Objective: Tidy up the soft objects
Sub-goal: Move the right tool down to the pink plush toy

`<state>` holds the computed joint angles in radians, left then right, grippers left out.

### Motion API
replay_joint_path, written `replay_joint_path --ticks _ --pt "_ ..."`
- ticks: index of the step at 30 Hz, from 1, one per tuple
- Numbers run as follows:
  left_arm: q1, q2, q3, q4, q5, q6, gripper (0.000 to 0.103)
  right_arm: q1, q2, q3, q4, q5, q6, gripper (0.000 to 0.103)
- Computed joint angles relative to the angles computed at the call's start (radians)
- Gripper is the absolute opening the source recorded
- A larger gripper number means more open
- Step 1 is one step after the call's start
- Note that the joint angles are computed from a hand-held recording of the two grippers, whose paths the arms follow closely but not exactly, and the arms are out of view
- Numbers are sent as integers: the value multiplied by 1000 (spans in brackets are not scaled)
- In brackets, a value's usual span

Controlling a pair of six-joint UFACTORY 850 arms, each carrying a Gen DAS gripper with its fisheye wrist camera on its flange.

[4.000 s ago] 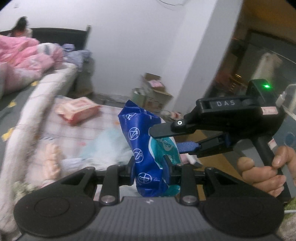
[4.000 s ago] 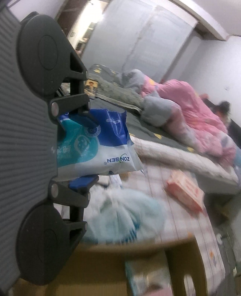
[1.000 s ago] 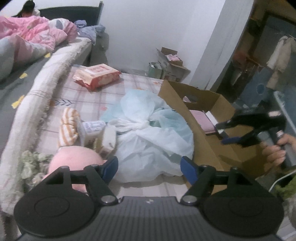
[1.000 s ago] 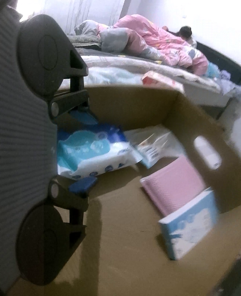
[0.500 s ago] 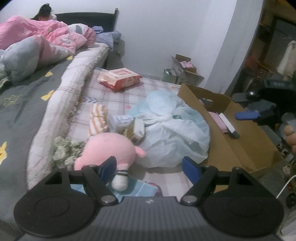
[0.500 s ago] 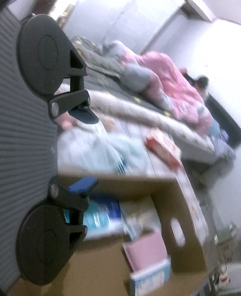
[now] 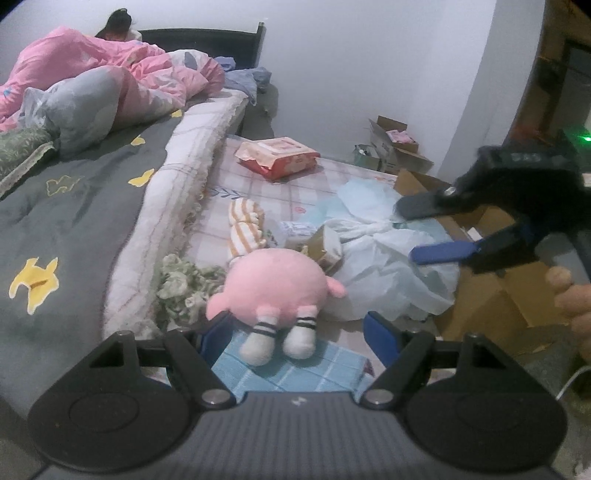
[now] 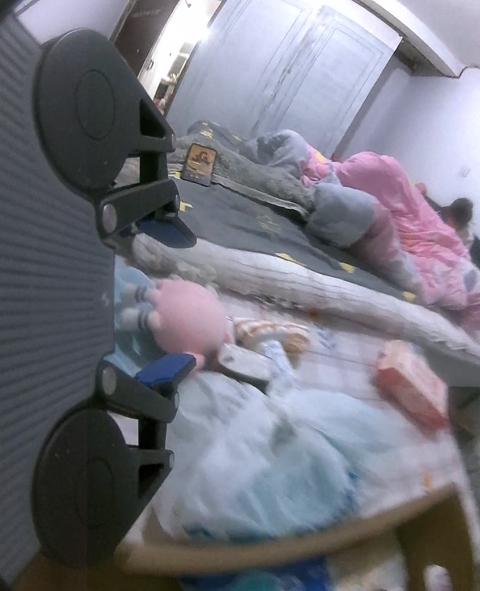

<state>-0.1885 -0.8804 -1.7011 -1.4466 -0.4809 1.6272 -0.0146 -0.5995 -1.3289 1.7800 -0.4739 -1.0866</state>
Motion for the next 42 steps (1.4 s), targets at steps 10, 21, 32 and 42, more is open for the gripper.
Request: replay_joint_path --ticks 10,21,32,42 --pt "-22 -121 -181 166 13 -109 81 51 -164 -176 -235 61 333 63" --pt "-50 -312 -499 529 -64 -432 90 34 -273 -248 -159 -4 394 63" --pt "-41 -316 -525 536 -91 -470 86 32 -273 -230 32 -45 239 57" --pt "-12 -119 -213 189 -146 -120 86 56 -100 -95 6 36 64 58"
